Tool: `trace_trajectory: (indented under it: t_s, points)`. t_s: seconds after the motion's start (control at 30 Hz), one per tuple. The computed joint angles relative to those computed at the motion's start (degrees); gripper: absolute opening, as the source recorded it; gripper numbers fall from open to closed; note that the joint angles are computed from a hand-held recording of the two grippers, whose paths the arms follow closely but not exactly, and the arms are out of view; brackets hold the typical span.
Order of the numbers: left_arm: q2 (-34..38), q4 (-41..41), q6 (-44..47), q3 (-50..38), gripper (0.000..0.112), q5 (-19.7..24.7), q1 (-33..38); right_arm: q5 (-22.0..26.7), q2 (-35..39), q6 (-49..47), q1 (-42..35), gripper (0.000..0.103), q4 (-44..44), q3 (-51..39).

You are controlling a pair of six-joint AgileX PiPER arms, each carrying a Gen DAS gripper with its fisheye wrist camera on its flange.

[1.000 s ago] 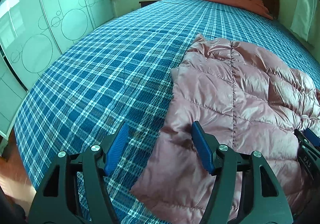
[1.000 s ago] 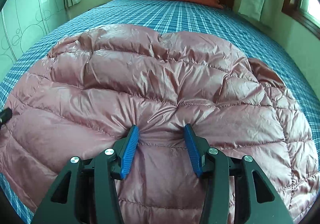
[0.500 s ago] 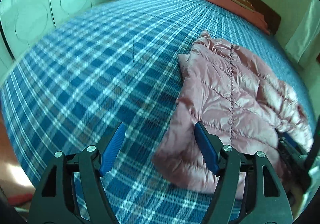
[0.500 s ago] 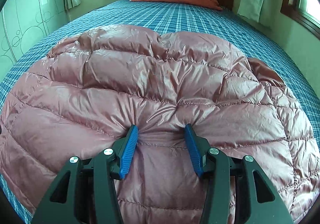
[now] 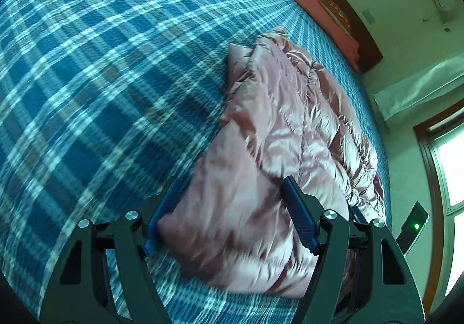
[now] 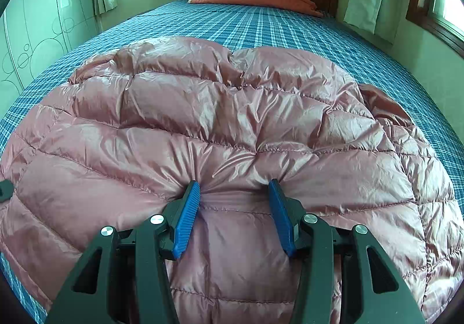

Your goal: Fold large clothes

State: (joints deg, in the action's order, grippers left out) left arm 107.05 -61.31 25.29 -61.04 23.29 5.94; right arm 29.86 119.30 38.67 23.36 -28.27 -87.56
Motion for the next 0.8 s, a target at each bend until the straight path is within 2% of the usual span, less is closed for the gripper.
trace_trajectory:
  t_s: [0.1, 0.43, 0.53, 0.6, 0.7, 0.8]
  points:
    - [2.2, -2.94, 1.46, -2.63, 0.072, 1.97, -0.13, 0.0, 0.02, 0.06, 0.01, 0.049, -0.05, -0.01]
    - [4.67, -9.62, 6.23, -4.27, 0.069, 3.73, 0.19, -0.03, 0.04, 0.28, 0.07, 0.049, -0.23, 0.03]
    - [4.56, -5.87, 3.22, -5.54, 0.053, 2.91, -1.04, -0.11, 0.13, -0.16, -0.1, 0.049, 0.13, -0.09]
    - [3.41, -0.74, 0.32, -5.84, 0.042, 0.23, -3.1, -0.1, 0.18, -0.22, -0.14, 0.049, 0.12, -0.16]
    - [3.13, 8.42, -6.87, -7.06, 0.04, -2.16, -5.21, -0.06, 0.17, -0.05, -0.08, 0.049, -0.06, -0.13]
    - [4.58, 9.74, -8.96, -8.31, 0.043, -1.92, -5.19, -0.09, 0.23, -0.02, -0.08, 0.049, -0.08, -0.19]
